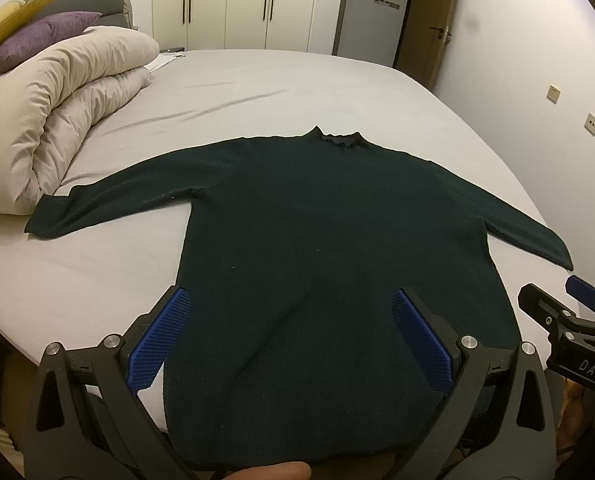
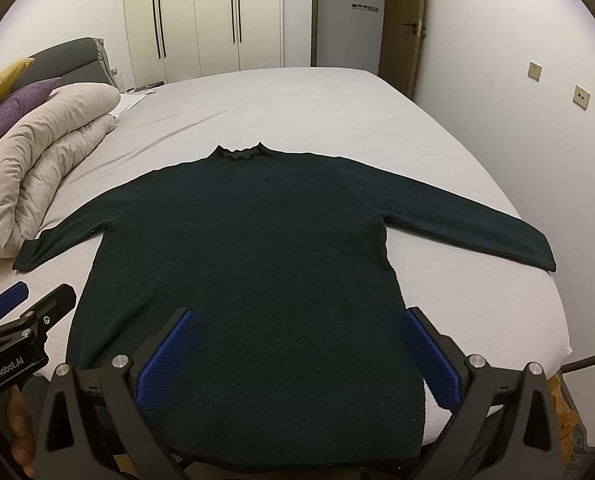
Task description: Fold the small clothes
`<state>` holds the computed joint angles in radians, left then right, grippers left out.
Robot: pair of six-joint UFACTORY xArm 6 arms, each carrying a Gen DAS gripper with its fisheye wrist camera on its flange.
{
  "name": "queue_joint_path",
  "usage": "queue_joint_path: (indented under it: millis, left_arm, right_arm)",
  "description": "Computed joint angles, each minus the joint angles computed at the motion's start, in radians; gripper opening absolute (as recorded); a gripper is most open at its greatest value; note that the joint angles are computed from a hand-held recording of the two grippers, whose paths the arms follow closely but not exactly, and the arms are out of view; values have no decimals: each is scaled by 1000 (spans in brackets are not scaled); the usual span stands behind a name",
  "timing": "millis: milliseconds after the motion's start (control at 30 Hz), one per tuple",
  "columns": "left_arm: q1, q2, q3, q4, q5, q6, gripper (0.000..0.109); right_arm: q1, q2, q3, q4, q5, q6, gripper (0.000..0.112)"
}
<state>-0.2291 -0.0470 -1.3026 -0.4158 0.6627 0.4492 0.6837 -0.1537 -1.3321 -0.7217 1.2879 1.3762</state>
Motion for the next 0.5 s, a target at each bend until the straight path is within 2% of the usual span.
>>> queue_joint_path:
  millis: [500]
  left_arm:
    - [0,19,-28,5,23,-22,103]
  right_arm:
    - [2,3,-3,2,1,0,103]
